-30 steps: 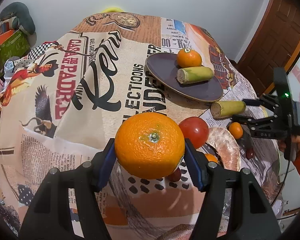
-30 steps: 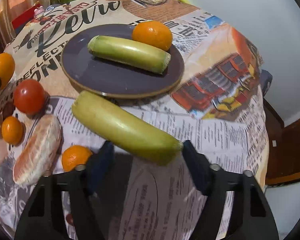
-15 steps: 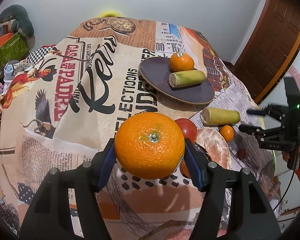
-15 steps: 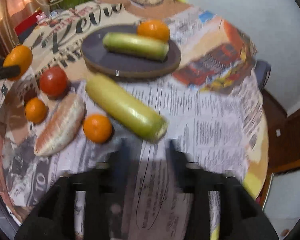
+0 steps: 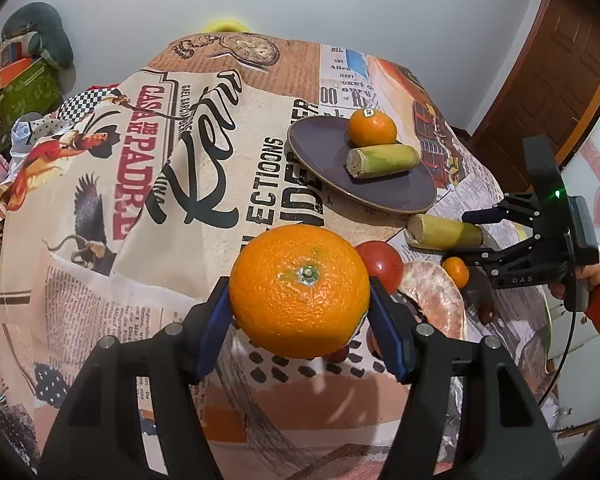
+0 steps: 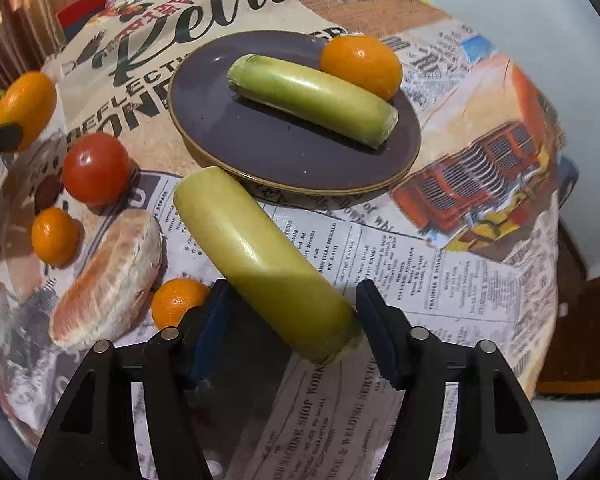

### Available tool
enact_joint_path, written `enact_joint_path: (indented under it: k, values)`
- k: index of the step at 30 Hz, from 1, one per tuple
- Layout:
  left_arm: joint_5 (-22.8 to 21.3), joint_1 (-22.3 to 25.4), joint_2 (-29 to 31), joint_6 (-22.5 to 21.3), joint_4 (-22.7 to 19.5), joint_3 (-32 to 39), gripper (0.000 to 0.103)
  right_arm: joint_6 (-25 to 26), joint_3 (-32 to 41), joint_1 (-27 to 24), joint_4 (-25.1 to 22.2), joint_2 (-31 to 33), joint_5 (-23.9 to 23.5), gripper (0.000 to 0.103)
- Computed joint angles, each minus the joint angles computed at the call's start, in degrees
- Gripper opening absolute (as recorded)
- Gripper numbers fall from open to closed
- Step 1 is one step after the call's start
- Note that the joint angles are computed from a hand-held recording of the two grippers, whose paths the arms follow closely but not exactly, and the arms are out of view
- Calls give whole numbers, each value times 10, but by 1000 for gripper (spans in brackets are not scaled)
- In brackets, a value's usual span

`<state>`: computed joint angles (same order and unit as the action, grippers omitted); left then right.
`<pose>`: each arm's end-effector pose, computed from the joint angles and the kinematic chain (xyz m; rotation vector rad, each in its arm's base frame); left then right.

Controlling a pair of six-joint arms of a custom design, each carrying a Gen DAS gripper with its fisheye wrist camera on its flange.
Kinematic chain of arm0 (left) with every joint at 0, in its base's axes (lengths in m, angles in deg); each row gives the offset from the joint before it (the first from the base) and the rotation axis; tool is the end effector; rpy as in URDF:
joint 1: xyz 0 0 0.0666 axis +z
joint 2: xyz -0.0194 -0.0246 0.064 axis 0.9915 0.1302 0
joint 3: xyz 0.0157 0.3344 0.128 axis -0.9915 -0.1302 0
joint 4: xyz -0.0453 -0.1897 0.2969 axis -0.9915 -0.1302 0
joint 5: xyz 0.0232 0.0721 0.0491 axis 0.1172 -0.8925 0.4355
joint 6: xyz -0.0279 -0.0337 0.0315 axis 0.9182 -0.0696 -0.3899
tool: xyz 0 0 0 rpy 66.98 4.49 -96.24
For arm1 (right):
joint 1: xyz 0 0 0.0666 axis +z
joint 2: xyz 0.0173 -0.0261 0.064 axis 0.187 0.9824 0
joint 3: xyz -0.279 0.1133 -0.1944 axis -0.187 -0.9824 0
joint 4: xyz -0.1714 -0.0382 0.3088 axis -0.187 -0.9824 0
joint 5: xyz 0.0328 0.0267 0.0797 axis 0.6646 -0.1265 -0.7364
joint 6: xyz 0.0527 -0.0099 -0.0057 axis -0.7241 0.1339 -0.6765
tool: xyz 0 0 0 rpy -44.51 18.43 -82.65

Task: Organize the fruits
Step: 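Lift and turn the yellow cylinder upright with the right tool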

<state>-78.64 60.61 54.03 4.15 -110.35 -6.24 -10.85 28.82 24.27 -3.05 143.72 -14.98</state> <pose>0.3207 -0.1201 0.3727 -0.4300 2.4510 -0.1180 0.5036 0.1299 0.3734 -1.5877 2.3111 0.2283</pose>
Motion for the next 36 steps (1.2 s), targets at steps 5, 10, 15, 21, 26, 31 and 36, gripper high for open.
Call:
enact_joint_path:
  k: [5,10,15,21,26,31,36]
  values:
    - [-2,-6,4,-1,0,6,65,12,-50,-10,30,-35,1,46]
    - [-3,-16,6,0,-1,10,65,-13,-94,-41,33,-73,0,37]
    - [-7,-29,8,0,0,18,64,-53,-94,-69,-5,-82,-2,36]
    - [-9,-38,13,2,-2,27,65,-75,-87,-57,4,-80,-31,37]
    - [-10,-40,14,0,-6,32,65,-110,-74,-27,18,-51,-29,39]
    - [-8,-32,22,-5,-4,38,65,-136,-88,-30,39,-61,-48,35]
    - [-6,-17,40,-18,5,54,64,-152,-94,-39,70,-84,-62,34]
